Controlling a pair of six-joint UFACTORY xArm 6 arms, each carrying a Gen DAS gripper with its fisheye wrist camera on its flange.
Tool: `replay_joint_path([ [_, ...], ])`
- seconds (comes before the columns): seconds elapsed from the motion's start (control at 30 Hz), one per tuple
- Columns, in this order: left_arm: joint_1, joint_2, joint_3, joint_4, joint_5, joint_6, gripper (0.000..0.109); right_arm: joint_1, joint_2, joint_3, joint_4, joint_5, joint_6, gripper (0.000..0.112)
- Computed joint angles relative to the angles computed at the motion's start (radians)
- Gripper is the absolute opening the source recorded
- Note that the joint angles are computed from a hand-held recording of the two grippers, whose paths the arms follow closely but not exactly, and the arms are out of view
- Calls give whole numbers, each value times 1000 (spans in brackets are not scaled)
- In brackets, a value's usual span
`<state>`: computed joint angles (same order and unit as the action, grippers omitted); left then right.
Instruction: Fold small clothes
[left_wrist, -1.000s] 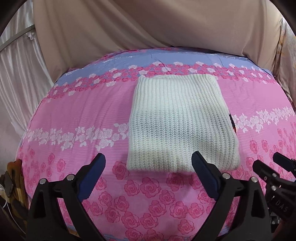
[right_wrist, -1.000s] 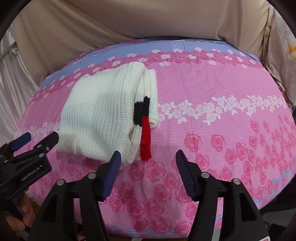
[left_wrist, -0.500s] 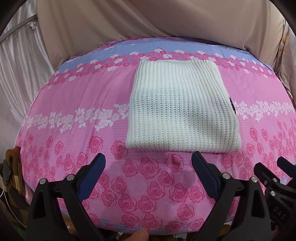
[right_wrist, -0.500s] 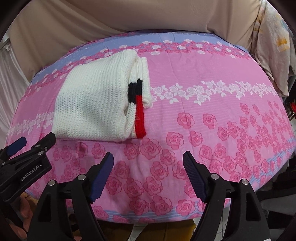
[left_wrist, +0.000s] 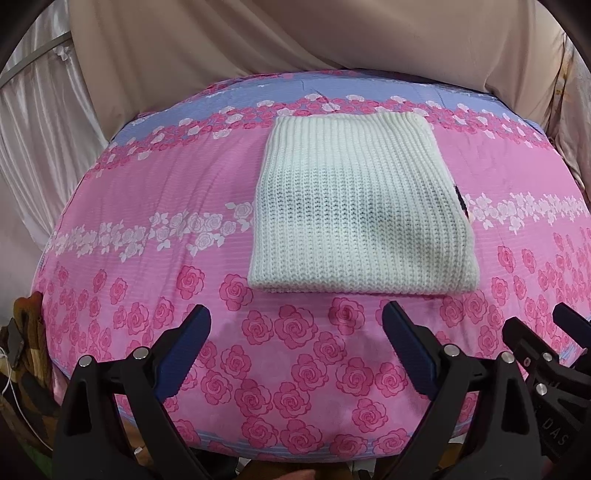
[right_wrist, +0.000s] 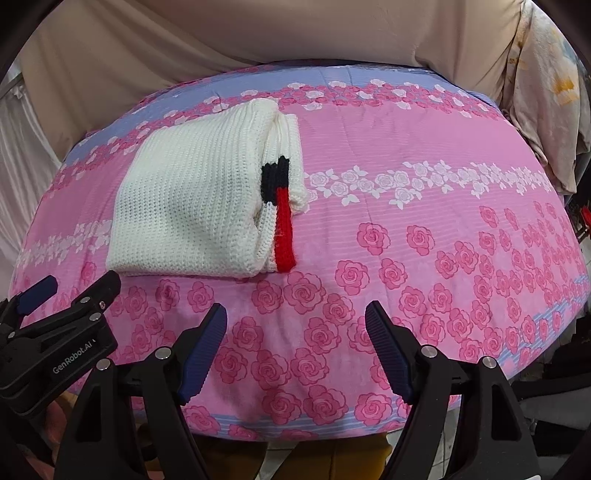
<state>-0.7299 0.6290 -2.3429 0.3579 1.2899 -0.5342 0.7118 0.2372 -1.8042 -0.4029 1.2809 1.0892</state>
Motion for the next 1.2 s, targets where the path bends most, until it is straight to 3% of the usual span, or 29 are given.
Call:
replay_joint_path([
  [1.2,-14,11,-8,29,2,13,89,6,19,-23,-7,18,-12,75],
])
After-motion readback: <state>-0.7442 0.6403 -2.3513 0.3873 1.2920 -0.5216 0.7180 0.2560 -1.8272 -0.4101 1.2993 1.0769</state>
